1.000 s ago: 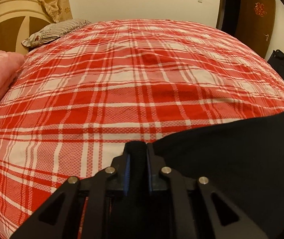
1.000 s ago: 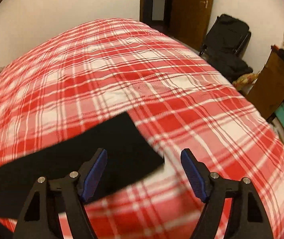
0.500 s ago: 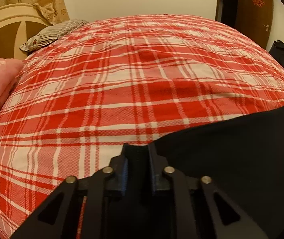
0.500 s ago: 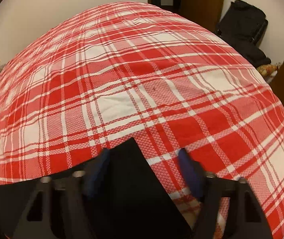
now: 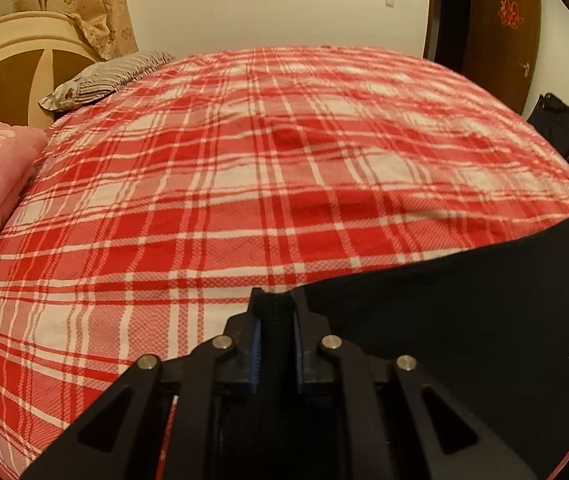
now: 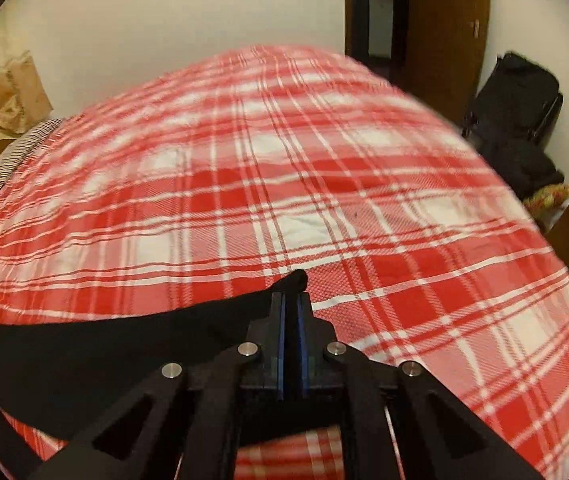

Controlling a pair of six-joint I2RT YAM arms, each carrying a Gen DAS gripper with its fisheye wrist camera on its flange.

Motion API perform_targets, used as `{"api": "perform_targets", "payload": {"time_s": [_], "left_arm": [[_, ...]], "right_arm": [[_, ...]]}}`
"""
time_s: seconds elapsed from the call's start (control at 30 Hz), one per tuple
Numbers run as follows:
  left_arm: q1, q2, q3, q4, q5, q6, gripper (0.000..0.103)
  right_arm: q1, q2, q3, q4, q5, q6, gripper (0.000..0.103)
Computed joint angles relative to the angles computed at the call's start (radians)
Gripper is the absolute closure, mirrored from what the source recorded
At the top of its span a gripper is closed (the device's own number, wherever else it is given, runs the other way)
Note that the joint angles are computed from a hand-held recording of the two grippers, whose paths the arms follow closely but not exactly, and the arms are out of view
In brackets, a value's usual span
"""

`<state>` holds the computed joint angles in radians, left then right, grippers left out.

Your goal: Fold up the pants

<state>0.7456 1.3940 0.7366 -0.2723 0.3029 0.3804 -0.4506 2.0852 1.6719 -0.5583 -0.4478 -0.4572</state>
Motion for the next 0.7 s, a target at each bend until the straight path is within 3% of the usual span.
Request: {"api": "perform_targets", "payload": {"time_s": [0.4, 0.7], "left_arm": [[0.14, -0.159, -0.042, -0.077, 0.228, 0.018, 0.09], [0.327, -0.262, -0.088, -0.202, 0.43, 0.13, 0.09]], "right_arm": [[-0.213, -0.286, -0.317, 0.095, -0.221, -0.148, 0.098], [-0.388, -0.314, -0.425, 0.087, -0.333, -0.28, 0.098]]}}
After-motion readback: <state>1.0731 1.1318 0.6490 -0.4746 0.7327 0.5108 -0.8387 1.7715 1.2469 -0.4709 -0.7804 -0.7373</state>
